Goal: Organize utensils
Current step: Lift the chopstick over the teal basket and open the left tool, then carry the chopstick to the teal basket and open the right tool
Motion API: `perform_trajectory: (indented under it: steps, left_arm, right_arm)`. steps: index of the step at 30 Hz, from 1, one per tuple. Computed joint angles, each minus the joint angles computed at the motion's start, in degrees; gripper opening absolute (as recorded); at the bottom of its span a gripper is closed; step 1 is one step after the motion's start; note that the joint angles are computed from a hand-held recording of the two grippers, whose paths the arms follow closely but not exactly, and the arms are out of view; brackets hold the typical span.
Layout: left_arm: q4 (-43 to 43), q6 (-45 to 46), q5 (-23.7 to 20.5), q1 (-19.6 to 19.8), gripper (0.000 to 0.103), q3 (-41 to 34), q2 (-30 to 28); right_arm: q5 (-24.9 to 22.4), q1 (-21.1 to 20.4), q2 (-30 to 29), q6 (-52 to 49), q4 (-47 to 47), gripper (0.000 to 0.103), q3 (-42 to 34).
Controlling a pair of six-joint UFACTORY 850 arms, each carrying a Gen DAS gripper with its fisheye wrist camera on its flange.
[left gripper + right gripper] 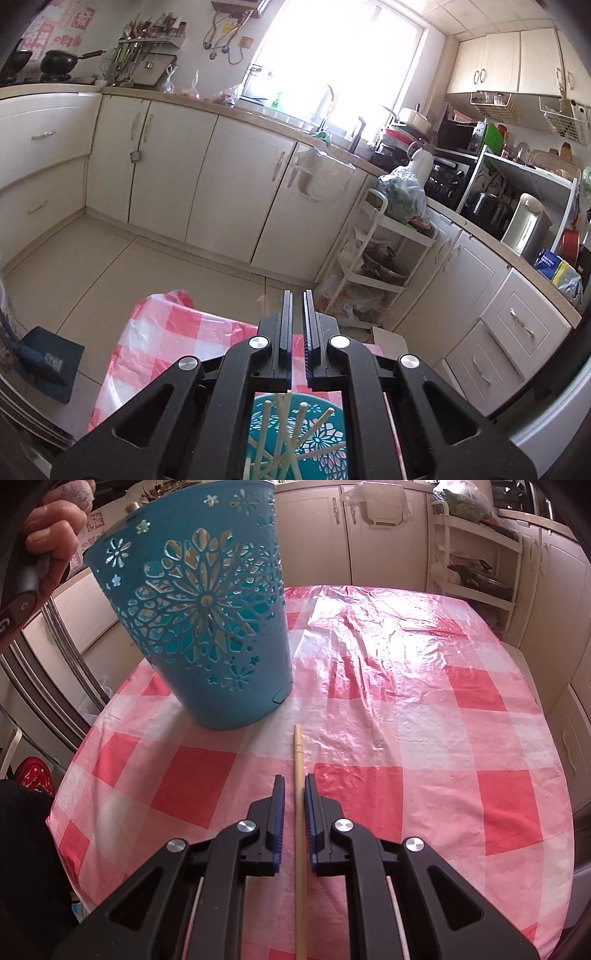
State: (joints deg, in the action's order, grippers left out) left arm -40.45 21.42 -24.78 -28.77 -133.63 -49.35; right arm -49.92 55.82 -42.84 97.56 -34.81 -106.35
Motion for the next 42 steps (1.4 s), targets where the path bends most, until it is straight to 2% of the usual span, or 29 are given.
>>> perform_trajectory:
  steps: [5, 7, 8, 10, 11, 12, 13, 16, 21, 24, 27, 30, 33, 37, 40, 42]
  left_arm:
    - [4.4, -0.3, -2.0, -0.1, 0.005, 3.4, 1.4]
    - [4.3, 1.2, -1.3, 0.2, 0.006, 7.4, 3.7]
    - [3.5, 2.4, -0.5, 0.4, 0.010, 9.7, 5.2]
    - [-0.2, 6.2, 2.8, 1.4, 0.025, 16.3, 9.4]
    - [-2.6, 8.3, 5.4, 1.9, 0.041, 20.1, 11.8]
    - [-4.4, 9.5, 7.7, 2.4, 0.052, 23.4, 13.9]
    - [-6.1, 10.9, 8.9, 3.0, 0.054, 25.5, 15.2]
    - [-9.1, 13.1, 9.7, 5.1, 0.055, 30.6, 17.7]
    - [-1.8, 3.0, 9.2, 7.7, 0.055, 34.3, 17.8]
    - [0.5, -2.9, 5.8, 8.8, 0.055, 33.1, 16.0]
    - [-0.3, -2.2, 6.3, 9.0, 0.055, 33.3, 15.9]
    - [-1.4, -0.4, 6.9, 8.7, 0.055, 34.0, 16.2]
    - [1.2, -1.3, 7.8, 7.8, 0.056, 34.6, 16.5]
    - [7.0, -4.1, 10.1, 6.4, 0.060, 35.1, 17.1]
    - [8.3, -3.8, 10.8, 6.0, 0.064, 35.4, 17.4]
    - [8.5, -3.4, 11.1, 5.8, 0.068, 35.5, 17.5]
  right_arm:
    - [-1.0, 0.1, -0.7, -1.4, 0.2, 0.012, -1.1]
    - [-2.2, 0.3, -1.3, -2.7, 0.1, 0.012, -2.2]
    - [-2.9, 0.5, -1.7, -3.2, 0.0, 0.012, -2.8]
    - [-3.9, 0.6, -2.1, -3.6, -0.2, 0.008, -3.4]
    - [-3.6, 0.6, -1.7, -3.0, -0.1, 0.006, -2.8]
    - [-2.0, 0.5, -0.8, -1.6, 0.0, 0.006, -1.3]
    - [0.2, 0.3, 0.7, 0.8, 0.1, 0.006, 0.8]
    - [5.3, 0.3, 4.9, 8.4, -2.4, 0.006, 6.6]
    - [9.6, 1.4, 10.7, 21.0, -12.5, 0.006, 11.6]
    - [11.3, 1.7, 13.2, 28.3, -20.2, 0.006, 12.5]
    - [11.7, 1.3, 14.5, 32.5, -26.9, 0.006, 10.9]
    - [12.4, -0.4, 14.0, 35.5, -34.0, 0.006, 6.9]
    - [10.9, -2.4, 10.5, 32.6, -37.1, 0.006, -0.4]
    - [5.3, -5.1, 1.2, 25.2, -37.2, 0.006, -14.5]
    - [-0.7, -6.1, -6.4, 17.9, -34.0, 0.006, -24.9]
    - [-2.6, -6.7, -9.7, 13.5, -30.3, 0.006, -29.1]
